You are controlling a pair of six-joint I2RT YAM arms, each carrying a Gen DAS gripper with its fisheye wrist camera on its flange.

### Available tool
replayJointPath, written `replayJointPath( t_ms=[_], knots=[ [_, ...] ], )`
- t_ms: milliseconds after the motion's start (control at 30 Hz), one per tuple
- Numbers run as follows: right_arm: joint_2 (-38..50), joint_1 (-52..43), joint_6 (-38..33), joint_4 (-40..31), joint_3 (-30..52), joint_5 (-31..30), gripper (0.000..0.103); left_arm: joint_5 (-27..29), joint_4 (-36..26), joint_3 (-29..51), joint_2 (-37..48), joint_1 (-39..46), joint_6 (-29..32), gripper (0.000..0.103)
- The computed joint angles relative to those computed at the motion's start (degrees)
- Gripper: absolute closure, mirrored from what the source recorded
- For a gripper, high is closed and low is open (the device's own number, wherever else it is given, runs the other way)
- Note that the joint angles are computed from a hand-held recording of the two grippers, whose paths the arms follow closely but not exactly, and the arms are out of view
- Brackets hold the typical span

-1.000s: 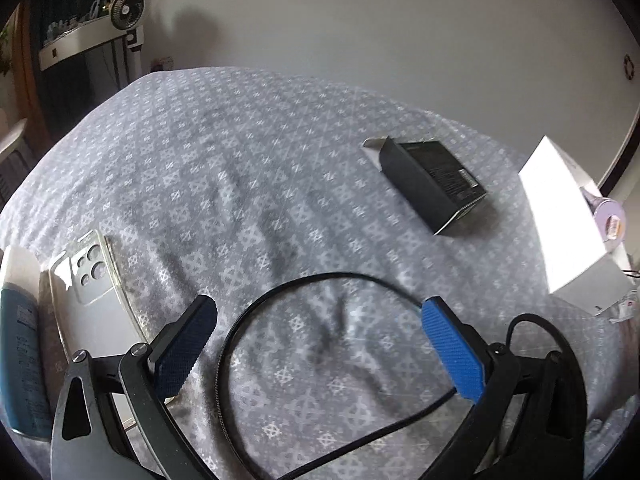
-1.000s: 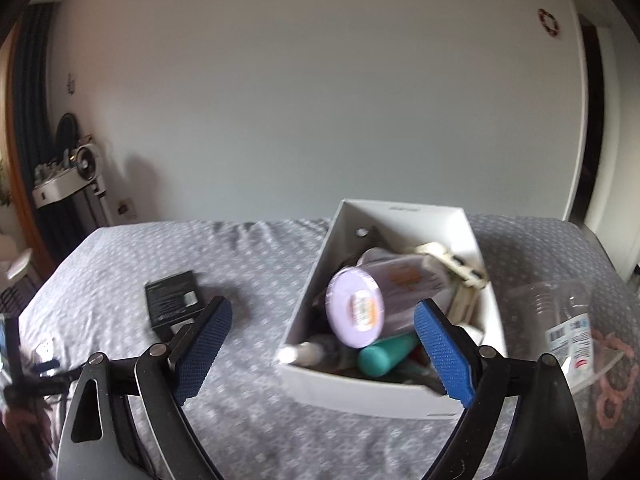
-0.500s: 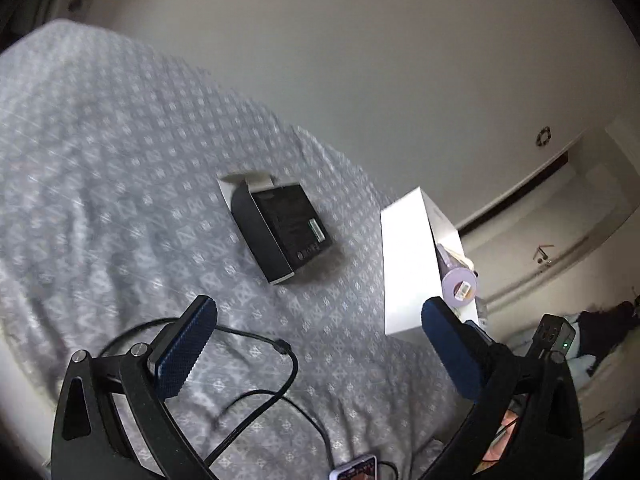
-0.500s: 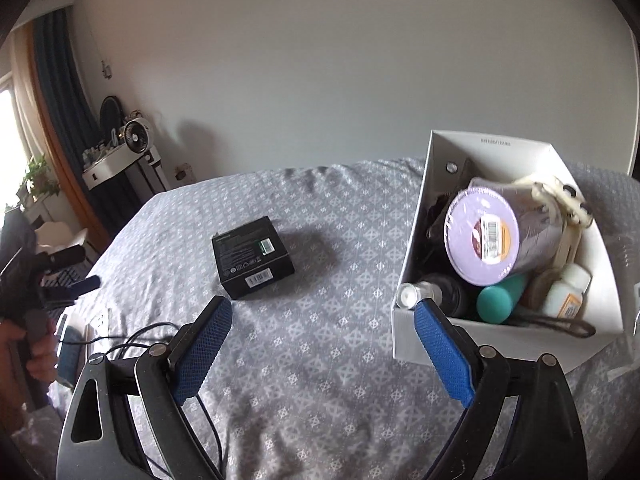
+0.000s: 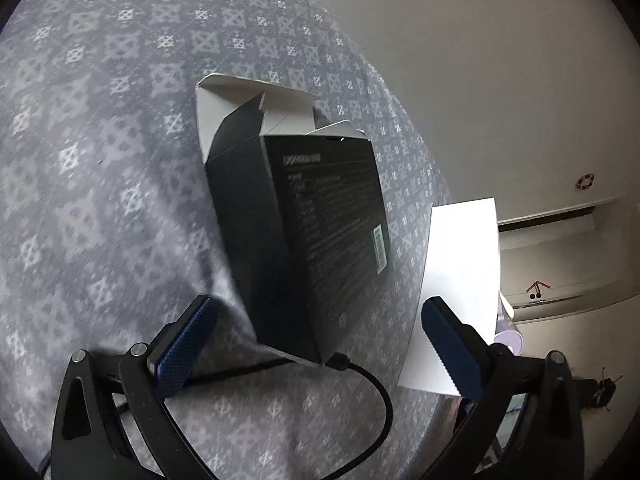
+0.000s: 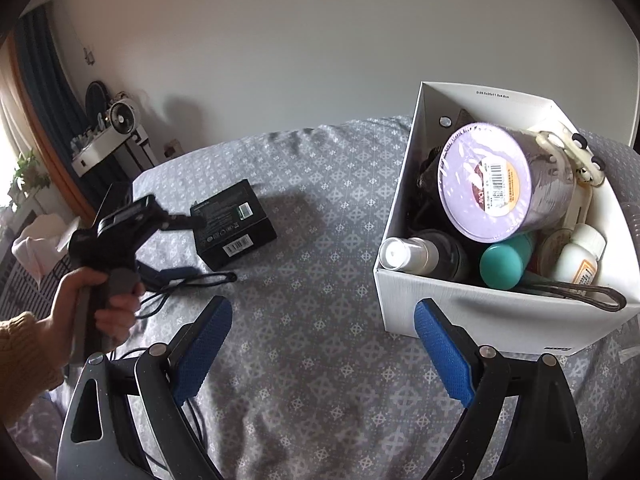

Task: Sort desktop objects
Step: 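Grasp the black box with the left gripper and lift it, then lower the black box into the white box and open the left gripper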

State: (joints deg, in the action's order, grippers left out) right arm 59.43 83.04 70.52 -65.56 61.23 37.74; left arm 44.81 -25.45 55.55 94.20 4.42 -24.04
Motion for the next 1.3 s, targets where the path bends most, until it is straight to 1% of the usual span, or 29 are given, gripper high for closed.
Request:
replayJointPath(
  t_ms=[67,133,167,200,233,267,333,367,400,467,567,600,733,800,833,933,1033,1133,1233,1300],
  knots=[
    [-0.69,-1.14,-0.77,1.58,-1.39,-1.29,0.01,-0.83,1.85,2.08,2.79,-1.12,-2.81,0.0],
    [-1.02,-2.21,-1.82,3.14,-2.68,-2.7,0.01,-1.48,4.1,3.39,4.51,-1.8,-7.42,0.002],
    [-1.09,-2.53,-2.18,3.83,-3.34,-3.22,0.01,-1.13,5.33,3.49,4.79,-1.9,-8.71,0.003],
    [-1.29,-2.74,-2.48,4.6,-4.08,-3.76,0.01,-0.9,7.71,2.92,4.64,-1.89,-9.65,0.019],
    [-1.38,-2.83,-2.56,5.21,-4.67,-4.17,0.01,-1.63,7.71,3.15,4.93,-1.99,-9.59,0.035],
    [-1.5,-2.87,-2.54,5.68,-5.26,-4.53,0.01,-0.86,8.61,3.18,5.88,-1.73,-10.13,0.048],
    [-1.59,-2.43,-2.11,6.12,-6.17,-4.73,0.01,1.83,13.85,0.94,6.01,-1.02,-13.39,0.053],
    [-1.69,-2.0,-1.77,6.15,-6.62,-4.71,0.01,2.94,15.3,0.35,6.01,-1.05,-13.94,0.055],
    [-1.71,-1.6,-1.53,6.2,-7.06,-4.78,0.01,3.41,15.2,0.46,5.73,-1.58,-13.49,0.057],
    [-1.69,-0.56,-0.75,5.71,-7.71,-4.59,0.01,3.07,13.79,0.98,3.87,-3.05,-11.97,0.059],
    [-0.89,2.76,2.75,3.45,-7.57,-2.65,0.01,2.84,10.29,2.71,0.05,-5.61,-10.46,0.061],
    [-0.7,3.82,3.94,2.92,-7.76,-1.86,0.01,3.34,8.91,6.38,0.96,-6.16,-10.35,0.061],
    [-1.3,6.36,8.72,1.82,-9.38,-0.83,0.01,4.3,5.28,12.34,-2.94,-11.09,-11.69,0.062],
    [-1.87,7.25,10.99,1.7,-10.23,-0.24,0.01,4.84,0.56,17.75,-3.45,-13.83,-10.62,0.062],
    [-2.08,7.55,11.69,1.63,-10.56,0.14,0.01,4.83,-0.73,20.16,-3.12,-15.4,-10.96,0.062],
    [-2.66,8.15,13.21,1.67,-11.37,1.33,0.01,4.86,-2.75,29.31,0.27,-20.77,-14.58,0.062],
    [-3.75,7.96,13.91,2.46,-12.63,1.24,0.01,4.01,-3.58,39.37,6.47,-25.94,-18.55,0.062],
    [-4.66,7.34,13.94,3.72,-14.05,0.48,0.01,0.17,-7.57,51.56,14.63,-31.6,-19.71,0.062],
    [-5.77,7.84,15.32,3.78,-15.04,0.8,0.01,-1.65,-8.41,57.52,20.35,-35.17,-21.9,0.062],
    [-7.15,7.97,16.18,3.47,-15.81,0.88,0.01,-3.18,-10.36,59.47,21.74,-37.12,-21.59,0.062]
  ],
)
